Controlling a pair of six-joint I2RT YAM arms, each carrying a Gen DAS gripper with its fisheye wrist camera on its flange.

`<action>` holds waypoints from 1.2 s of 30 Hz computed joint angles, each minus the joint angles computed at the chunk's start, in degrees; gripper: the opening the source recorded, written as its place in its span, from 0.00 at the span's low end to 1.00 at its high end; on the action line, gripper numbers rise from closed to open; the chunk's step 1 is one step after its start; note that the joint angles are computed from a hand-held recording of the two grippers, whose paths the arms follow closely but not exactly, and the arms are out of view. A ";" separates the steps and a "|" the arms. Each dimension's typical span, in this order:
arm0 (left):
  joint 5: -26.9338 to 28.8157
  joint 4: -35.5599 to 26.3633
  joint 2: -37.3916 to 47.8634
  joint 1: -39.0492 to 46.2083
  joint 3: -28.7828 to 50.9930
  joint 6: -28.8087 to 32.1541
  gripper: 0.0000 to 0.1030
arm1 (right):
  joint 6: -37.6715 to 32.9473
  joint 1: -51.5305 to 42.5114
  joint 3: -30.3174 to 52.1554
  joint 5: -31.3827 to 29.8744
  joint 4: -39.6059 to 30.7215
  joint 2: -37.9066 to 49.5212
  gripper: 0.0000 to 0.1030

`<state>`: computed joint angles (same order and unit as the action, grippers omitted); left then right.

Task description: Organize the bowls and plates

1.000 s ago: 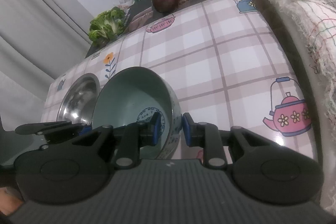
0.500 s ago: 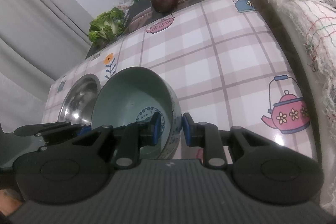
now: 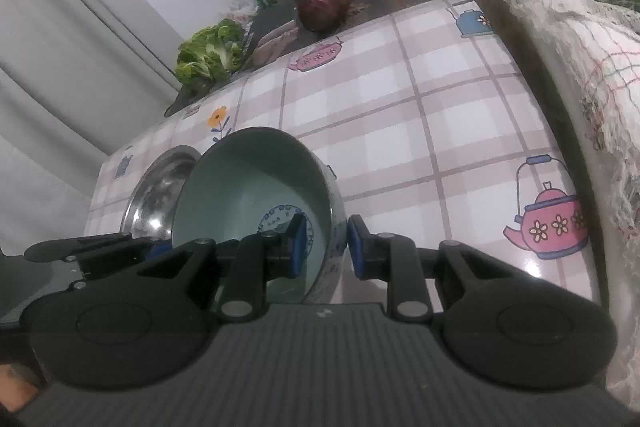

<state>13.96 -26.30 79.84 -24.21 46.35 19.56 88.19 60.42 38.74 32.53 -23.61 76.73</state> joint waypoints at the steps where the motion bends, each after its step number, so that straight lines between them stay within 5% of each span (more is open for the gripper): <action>1: 0.25 -0.27 -0.20 0.29 0.16 0.11 0.22 | -0.12 0.01 0.38 0.05 -0.27 0.12 0.21; 18: 6.37 -5.97 -0.31 13.55 6.39 6.31 0.22 | -9.80 -3.56 15.15 -2.02 -1.64 8.88 0.21; 36: 5.93 -3.56 17.63 25.93 16.56 9.59 0.22 | -21.76 -10.88 37.37 -13.08 3.13 33.73 0.21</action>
